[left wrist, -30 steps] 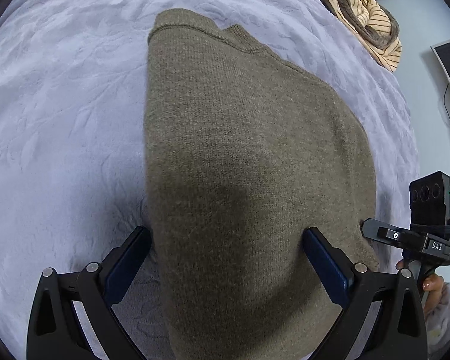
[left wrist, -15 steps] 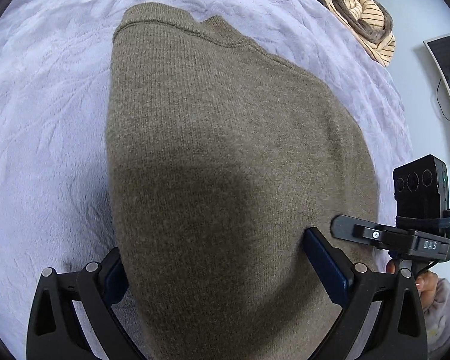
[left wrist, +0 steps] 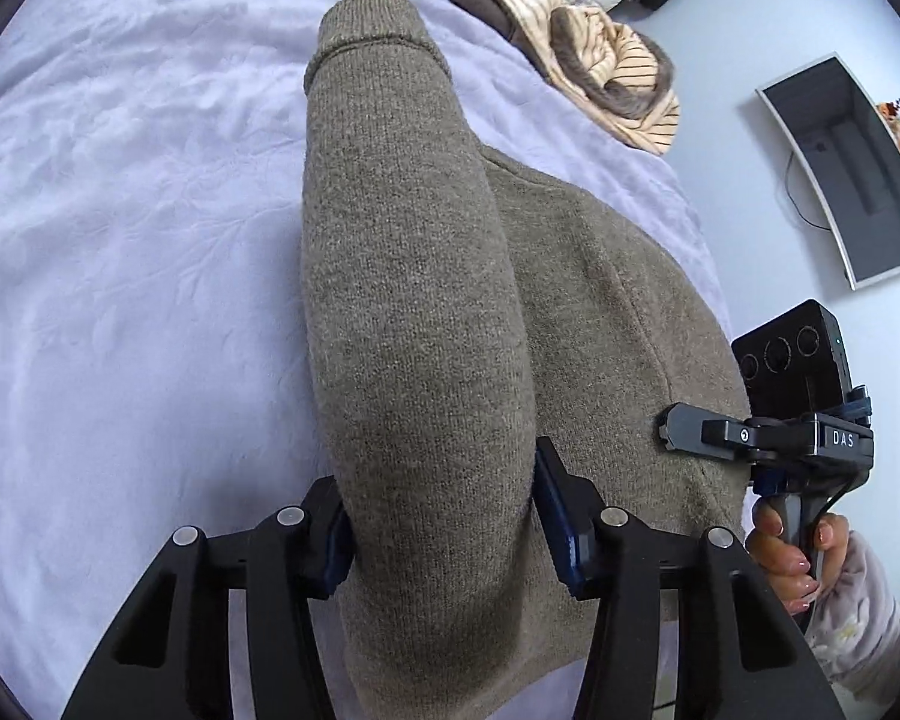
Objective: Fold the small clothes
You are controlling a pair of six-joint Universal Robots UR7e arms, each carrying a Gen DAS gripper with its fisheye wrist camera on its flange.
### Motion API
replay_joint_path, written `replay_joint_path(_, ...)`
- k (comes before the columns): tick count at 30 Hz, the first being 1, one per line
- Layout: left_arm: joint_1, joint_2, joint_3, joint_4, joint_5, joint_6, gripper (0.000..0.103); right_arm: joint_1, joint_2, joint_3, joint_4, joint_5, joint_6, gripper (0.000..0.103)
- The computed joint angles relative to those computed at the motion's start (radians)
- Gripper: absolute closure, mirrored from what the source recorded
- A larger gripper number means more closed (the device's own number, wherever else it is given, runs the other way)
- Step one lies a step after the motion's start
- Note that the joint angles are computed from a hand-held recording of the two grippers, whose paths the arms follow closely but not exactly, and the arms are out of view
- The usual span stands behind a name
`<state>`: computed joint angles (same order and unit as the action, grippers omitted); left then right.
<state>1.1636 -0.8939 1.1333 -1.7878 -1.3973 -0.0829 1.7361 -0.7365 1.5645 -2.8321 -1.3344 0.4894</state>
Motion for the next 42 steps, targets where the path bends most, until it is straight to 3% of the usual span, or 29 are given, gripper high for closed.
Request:
replay_joint_path(5,0.02,-0.104,0.049,0.055,-0.008,0.013,0.05,0.066,0.007,0.048,-0.08,0.003,0.076,0.071)
replay_joint_path(10,0.031,-0.227,0.149,0.105,0.059,0.011,0.05,0.116,0.057,0.082,-0.149,0.025,0.136,0.071)
replay_joint_path(14,0.071,-0.278,0.212,0.113,0.084,-0.027,0.05,0.144,0.117,0.053,-0.127,-0.005,0.122,0.071)
replay_joint_path(16,0.076,-0.3,0.25,0.131,0.17,-0.048,0.05,0.16,0.138,0.02,-0.052,-0.096,0.113,0.071)
replay_joint_path(18,0.072,-0.329,0.293,0.126,0.255,-0.05,0.05,0.19,0.14,-0.029,0.105,-0.26,0.121,0.068)
replay_joint_path(19,0.073,-0.345,0.307,0.119,0.268,-0.047,0.05,0.209,0.134,-0.05,0.179,-0.358,0.127,0.062)
replay_joint_path(21,0.076,-0.369,0.321,0.114,0.275,-0.047,0.05,0.239,0.117,-0.064,0.252,-0.478,0.139,0.06)
replay_joint_path(23,0.068,-0.391,0.334,0.122,0.319,-0.047,0.05,0.273,0.098,-0.067,0.301,-0.599,0.146,0.066)
replay_joint_path(25,0.057,-0.407,0.343,0.112,0.34,-0.035,0.05,0.302,0.087,-0.077,0.343,-0.674,0.164,0.089)
replay_joint_path(26,0.056,-0.411,0.341,0.103,0.334,-0.028,0.05,0.315,0.085,-0.08,0.354,-0.695,0.176,0.09)
replay_joint_path(32,0.039,-0.406,0.337,0.054,0.239,0.016,0.05,0.358,0.073,-0.04,0.28,-0.699,0.117,0.09)
replay_joint_path(35,0.026,-0.368,0.347,0.016,0.213,0.017,0.05,0.373,0.107,-0.084,0.324,-0.705,0.113,0.09)
replay_joint_path(39,0.023,-0.371,0.354,0.056,0.223,-0.029,0.049,0.373,0.108,-0.087,0.371,-0.678,0.149,0.09)
replay_joint_path(40,0.022,-0.376,0.354,0.055,0.237,-0.033,0.037,0.374,0.103,-0.078,0.369,-0.678,0.155,0.087)
replay_joint_path(41,0.02,-0.38,0.353,0.056,0.263,-0.045,0.013,0.376,0.092,-0.062,0.374,-0.678,0.165,0.082)
replay_joint_path(42,0.02,-0.382,0.355,0.044,0.291,-0.054,0.008,0.376,0.079,-0.04,0.372,-0.676,0.174,0.064)
